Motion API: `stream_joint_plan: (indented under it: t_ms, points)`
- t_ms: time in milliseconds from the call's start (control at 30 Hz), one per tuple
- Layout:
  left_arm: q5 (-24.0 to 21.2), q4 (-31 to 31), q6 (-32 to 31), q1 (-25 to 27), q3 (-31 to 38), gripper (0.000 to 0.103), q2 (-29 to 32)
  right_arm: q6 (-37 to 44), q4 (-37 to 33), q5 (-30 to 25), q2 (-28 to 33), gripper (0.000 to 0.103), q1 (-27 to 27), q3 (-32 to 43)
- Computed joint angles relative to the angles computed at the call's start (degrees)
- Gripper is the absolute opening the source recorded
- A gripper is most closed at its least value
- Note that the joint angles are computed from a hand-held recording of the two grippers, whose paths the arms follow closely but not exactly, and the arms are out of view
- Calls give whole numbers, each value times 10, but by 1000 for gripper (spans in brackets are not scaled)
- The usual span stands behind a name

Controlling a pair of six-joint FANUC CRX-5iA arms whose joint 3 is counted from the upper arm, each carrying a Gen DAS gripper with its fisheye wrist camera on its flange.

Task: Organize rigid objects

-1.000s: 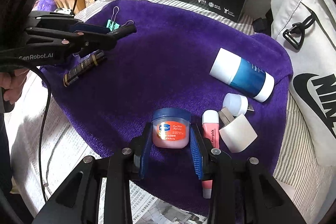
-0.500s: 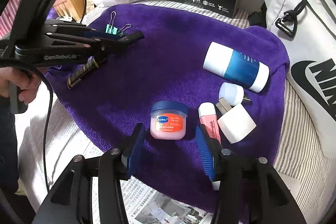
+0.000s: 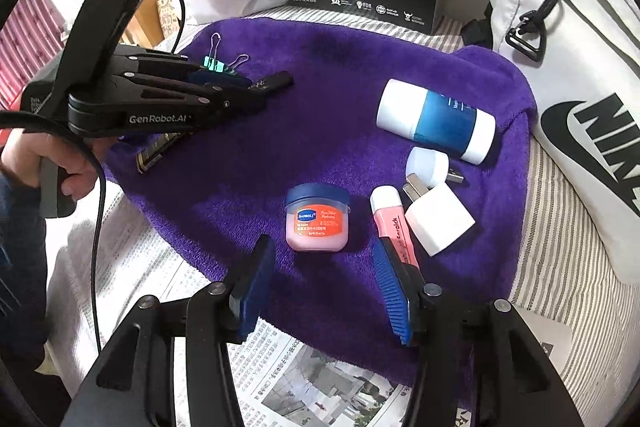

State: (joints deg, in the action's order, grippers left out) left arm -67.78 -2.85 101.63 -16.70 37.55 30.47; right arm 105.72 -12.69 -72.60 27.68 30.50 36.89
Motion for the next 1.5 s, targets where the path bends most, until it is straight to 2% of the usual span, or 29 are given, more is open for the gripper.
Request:
stream_joint_plan:
  t_ms: [500,633,733,1000,1067,1167,1233,1300,1400,1500]
  points:
    - [-21,-17,0,-6,40,22,24,-16,-5,1,-3,51,-2,-4]
    - [-19,-8,1,-3,37,25,23,-15,-5,2,-4,51,-3,-7]
    - [-16,-4,-1,-4,28,30,18,-16,-1,6,-8,52,-3,-11]
    - [-19,-7,-3,-12,14,53,8,-41,19,26,-30,58,-3,-40]
    - [-19,-10,1,-14,7,55,1,-50,24,34,-39,59,-4,-52]
    - [-14,-7,4,-16,-10,56,-13,-71,44,52,-52,65,1,-74]
    - [-14,-13,9,-20,-16,60,-22,-87,60,65,-61,68,5,-89]
    - [-18,-28,18,-26,-19,68,-32,-99,66,69,-69,70,6,-99]
    - [-19,-52,33,-36,-30,75,-54,-118,93,82,-84,80,16,-125]
    - [-3,-55,49,-40,-62,86,-85,-128,110,92,-97,82,21,-145]
